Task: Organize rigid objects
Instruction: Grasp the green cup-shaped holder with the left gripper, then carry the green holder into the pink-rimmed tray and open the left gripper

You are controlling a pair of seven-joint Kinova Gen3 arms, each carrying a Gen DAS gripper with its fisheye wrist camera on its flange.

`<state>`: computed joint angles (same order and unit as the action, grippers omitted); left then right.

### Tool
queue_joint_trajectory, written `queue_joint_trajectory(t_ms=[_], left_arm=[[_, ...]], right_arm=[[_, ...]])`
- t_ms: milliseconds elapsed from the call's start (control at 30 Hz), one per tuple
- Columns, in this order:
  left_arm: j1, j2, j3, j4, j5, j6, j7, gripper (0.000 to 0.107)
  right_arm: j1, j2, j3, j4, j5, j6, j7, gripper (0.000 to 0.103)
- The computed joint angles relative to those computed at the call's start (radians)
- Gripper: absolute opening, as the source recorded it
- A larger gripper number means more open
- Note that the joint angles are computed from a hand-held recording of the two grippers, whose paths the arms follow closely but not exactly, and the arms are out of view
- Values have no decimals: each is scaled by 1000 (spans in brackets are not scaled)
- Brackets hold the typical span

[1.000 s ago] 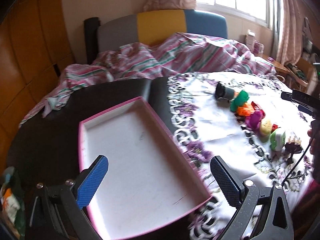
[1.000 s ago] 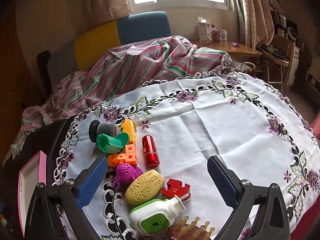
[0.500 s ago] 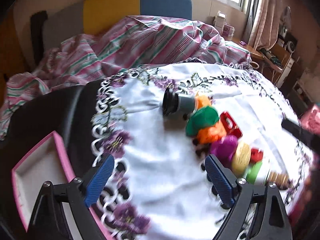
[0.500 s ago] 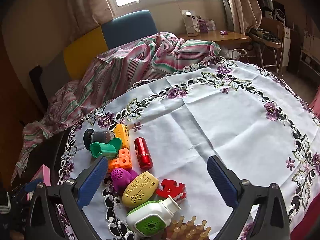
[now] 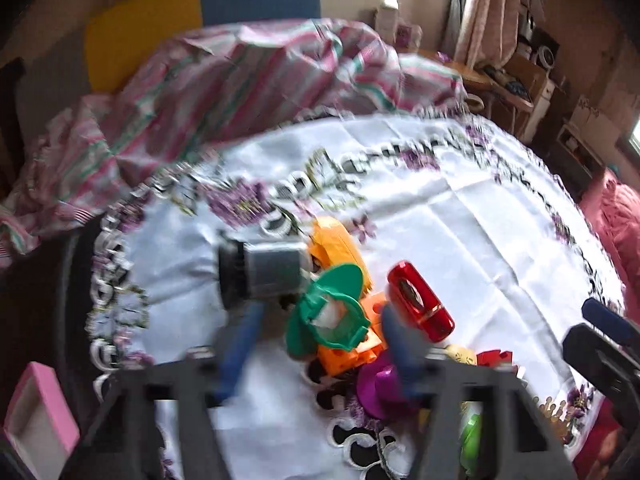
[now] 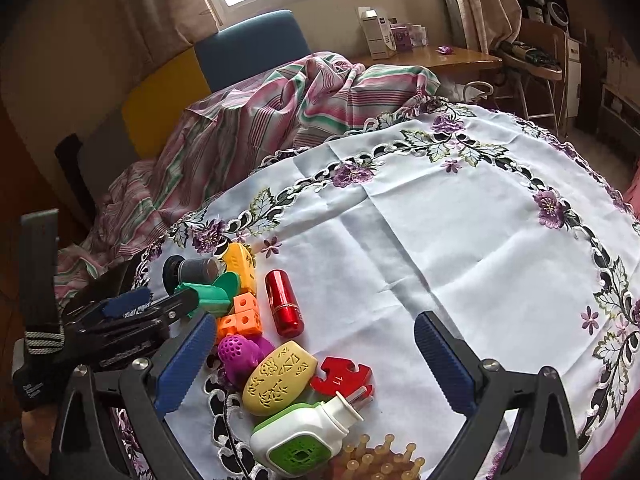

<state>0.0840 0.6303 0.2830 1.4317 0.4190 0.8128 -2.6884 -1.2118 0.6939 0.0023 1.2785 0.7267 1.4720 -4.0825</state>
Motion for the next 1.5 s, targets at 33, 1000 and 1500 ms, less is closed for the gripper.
queue_joint_trajectory(t_ms=[33, 1000, 1500], left_arm=[[12, 17, -11, -19, -9, 17, 26, 32], [-484, 18, -152, -146, 286, 309, -117, 32], [-424, 191, -131, -366, 68, 144, 147, 32]], right_arm=[[1, 2, -1, -4, -3, 5, 4, 101], [39, -27, -12, 65, -25, -171, 37, 81], [24, -58, -17, 49, -41, -213, 101, 77]])
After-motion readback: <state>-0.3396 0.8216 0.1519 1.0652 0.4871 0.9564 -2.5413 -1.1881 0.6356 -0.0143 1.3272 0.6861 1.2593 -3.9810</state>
